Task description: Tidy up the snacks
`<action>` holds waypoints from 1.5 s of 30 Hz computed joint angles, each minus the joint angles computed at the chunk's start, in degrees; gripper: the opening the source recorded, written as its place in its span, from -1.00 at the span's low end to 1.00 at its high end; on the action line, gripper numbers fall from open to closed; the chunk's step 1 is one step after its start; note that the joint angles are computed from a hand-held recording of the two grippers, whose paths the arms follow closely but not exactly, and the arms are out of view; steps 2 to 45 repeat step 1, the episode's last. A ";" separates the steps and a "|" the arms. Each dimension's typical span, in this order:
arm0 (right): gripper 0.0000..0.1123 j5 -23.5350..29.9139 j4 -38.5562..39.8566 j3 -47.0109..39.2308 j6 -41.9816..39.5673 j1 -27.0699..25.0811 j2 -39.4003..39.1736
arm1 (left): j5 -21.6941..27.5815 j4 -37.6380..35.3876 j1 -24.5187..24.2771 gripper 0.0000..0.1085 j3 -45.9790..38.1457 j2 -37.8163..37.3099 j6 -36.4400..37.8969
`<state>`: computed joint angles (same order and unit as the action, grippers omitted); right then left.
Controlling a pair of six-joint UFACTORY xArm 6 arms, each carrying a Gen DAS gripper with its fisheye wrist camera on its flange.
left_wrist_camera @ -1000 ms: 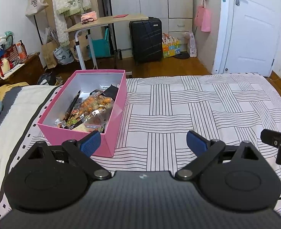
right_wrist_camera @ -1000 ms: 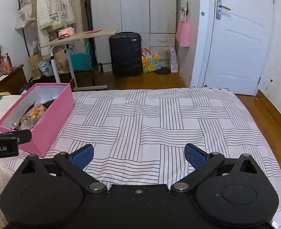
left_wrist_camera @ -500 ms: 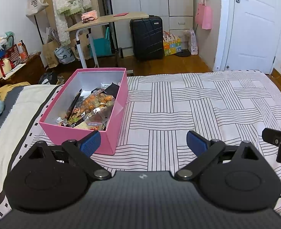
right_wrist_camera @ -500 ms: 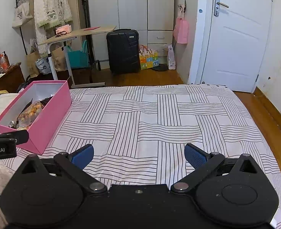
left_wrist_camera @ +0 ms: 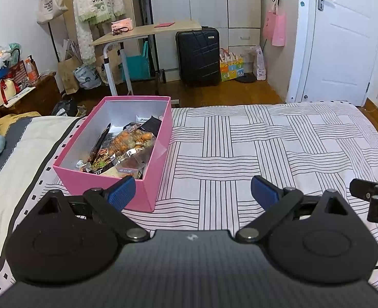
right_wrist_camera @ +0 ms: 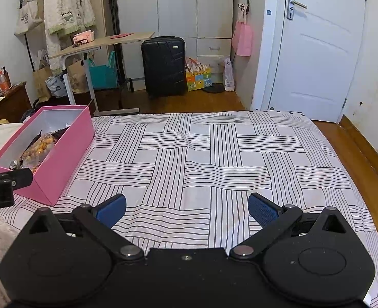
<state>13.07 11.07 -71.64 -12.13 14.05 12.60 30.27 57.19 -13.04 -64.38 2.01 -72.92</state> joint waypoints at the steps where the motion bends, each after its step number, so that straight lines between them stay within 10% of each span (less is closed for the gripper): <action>1: 0.82 0.03 -0.11 -0.02 0.08 0.00 0.02 | -0.01 -0.09 -0.01 0.79 -0.03 0.03 0.06; 45: 0.82 0.03 -0.11 -0.02 0.08 0.00 0.02 | -0.01 -0.09 -0.01 0.79 -0.03 0.03 0.06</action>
